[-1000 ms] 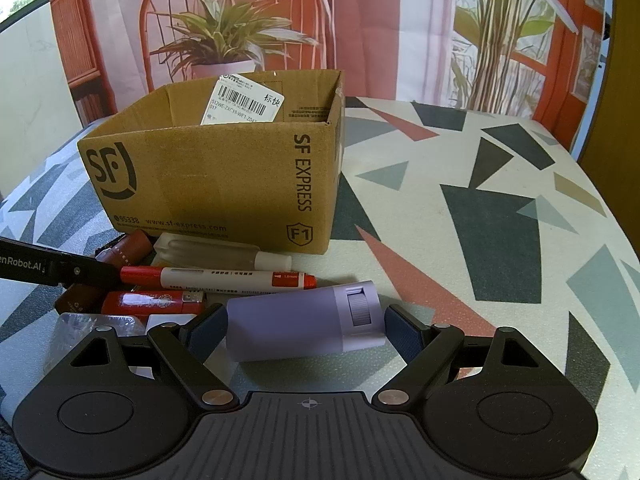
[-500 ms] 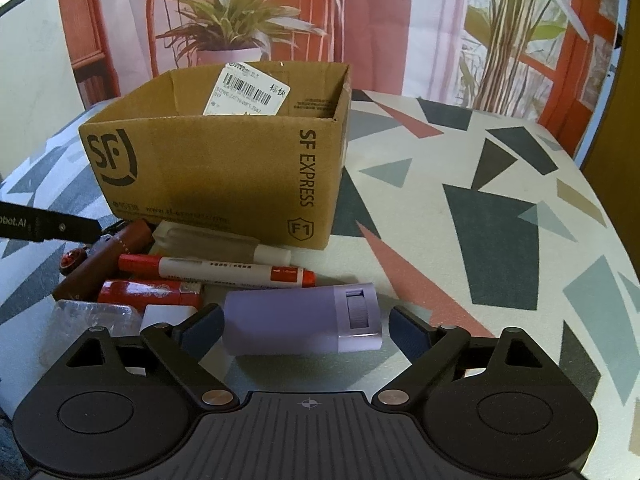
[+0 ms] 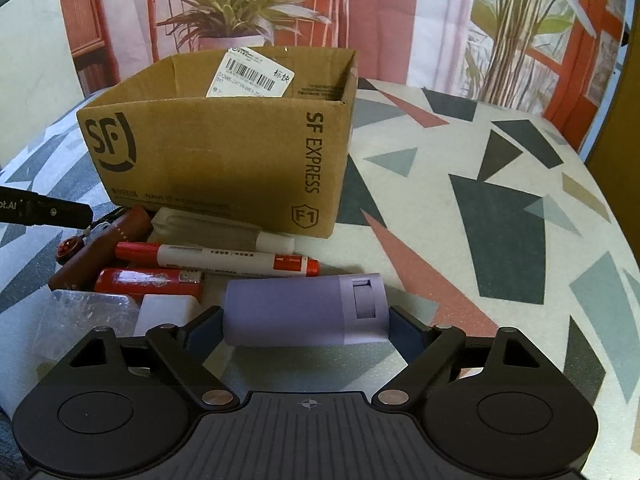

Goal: Organize rigid objects
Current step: 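Pull the box with the left tool while the right tool lifts the cylinder over it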

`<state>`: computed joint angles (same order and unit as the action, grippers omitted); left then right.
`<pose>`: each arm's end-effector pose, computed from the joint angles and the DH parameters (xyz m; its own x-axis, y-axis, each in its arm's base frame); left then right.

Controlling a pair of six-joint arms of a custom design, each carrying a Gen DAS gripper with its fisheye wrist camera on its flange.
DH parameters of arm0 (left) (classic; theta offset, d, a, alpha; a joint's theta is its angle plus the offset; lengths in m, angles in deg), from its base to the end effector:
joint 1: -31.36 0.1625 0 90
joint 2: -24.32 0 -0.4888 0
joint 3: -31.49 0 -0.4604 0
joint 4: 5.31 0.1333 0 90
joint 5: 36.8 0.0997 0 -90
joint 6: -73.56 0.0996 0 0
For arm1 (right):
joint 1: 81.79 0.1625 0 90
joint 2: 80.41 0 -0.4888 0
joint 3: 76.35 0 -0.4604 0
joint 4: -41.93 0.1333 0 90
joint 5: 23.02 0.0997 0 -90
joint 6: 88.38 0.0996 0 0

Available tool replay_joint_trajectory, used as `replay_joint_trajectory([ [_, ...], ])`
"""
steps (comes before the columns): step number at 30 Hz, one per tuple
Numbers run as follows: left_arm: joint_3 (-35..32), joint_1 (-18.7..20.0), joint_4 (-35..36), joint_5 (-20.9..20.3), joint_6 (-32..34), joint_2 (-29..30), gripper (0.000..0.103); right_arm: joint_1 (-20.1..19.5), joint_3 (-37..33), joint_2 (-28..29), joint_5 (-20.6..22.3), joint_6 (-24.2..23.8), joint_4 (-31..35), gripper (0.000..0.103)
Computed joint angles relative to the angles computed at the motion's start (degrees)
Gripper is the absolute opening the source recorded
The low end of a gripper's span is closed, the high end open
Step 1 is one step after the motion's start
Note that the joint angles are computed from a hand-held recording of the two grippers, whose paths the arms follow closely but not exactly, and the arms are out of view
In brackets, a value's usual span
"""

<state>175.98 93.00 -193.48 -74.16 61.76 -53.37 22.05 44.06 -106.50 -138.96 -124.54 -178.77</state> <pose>-0.0041 -0.4548 0.2172 -0.7980 -0.2279 -0.5579 0.2476 0.7200 -0.6483 0.2158 -0.5006 -0.0946 -0.6414 -0.4315 0.6343 -0.7073 0.6529 -0.2711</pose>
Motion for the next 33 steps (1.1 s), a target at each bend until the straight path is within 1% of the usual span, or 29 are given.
replay_joint_trajectory([
  [4, -0.1, 0.0, 0.3, 0.0, -0.3, -0.2, 0.048, 0.0, -0.1, 0.1, -0.1, -0.1, -0.1, 0.084],
  [8, -1.0, 0.0, 1.4, -0.6, -1.1, -1.8, 0.049, 0.0, -0.1, 0.1, 0.0, -0.1, 0.0, 0.084],
  [10, -1.6, -0.5, -0.6, -0.5, 0.4, -2.3, 0.052, 0.0, -0.1, 0.1, -0.1, -0.1, 0.0, 0.084],
  [13, -3.2, -1.2, -3.5, -0.1, 2.9, -2.2, 0.054, 0.0, -0.1, 0.1, -0.1, -0.1, -0.1, 0.084],
  [15, -4.7, -1.2, -2.7, 0.4, 3.2, -1.8, 0.054, 0.1, -0.1, 0.1, -0.1, -0.1, 0.0, 0.084],
  [17, -5.7, -1.1, -2.4, 0.6, 2.5, -1.2, 0.054, 0.0, 0.0, 0.1, 0.0, -0.1, 0.0, 0.084],
  [20, -6.5, -0.9, -1.4, -0.9, 1.0, -1.3, 0.054, 0.0, 0.0, 0.1, 0.2, 0.0, 0.1, 0.084],
  [22, -6.8, -1.0, -1.4, -0.9, 1.3, -1.0, 0.054, -0.1, 0.1, 0.0, 0.3, 0.0, 0.2, 0.084],
  [26, -8.7, 1.1, 1.0, -1.5, -1.4, 0.0, 0.054, -0.2, 0.1, -0.1, 0.5, -0.1, 0.4, 0.084],
  [27, -9.2, 1.7, 1.2, -1.3, -2.5, 0.4, 0.053, -0.2, 0.1, -0.1, 0.5, -0.1, 0.5, 0.084],
  [29, -9.9, 2.9, 0.6, -2.9, -2.7, 0.8, 0.052, -0.2, 0.1, -0.2, 0.5, 0.1, 0.7, 0.084],
  [30, -10.0, 3.1, 0.5, -3.7, -2.2, 0.7, 0.047, -0.1, 0.1, -0.2, 0.5, 0.2, 0.9, 0.084],
  [31, -10.1, 3.2, 0.8, -4.4, -2.0, 0.7, 0.037, -0.1, 0.2, -0.3, 0.5, 0.2, 1.0, 0.084],
  [32, -10.1, 3.4, 1.5, -5.3, -1.8, 0.6, 0.035, -0.1, 0.2, -0.3, 0.5, 0.3, 1.1, 0.084],
  [33, -10.0, 3.1, 2.1, -5.1, -1.9, 0.6, 0.035, -0.2, 0.2, -0.4, 0.5, 0.3, 1.3, 0.084],
])
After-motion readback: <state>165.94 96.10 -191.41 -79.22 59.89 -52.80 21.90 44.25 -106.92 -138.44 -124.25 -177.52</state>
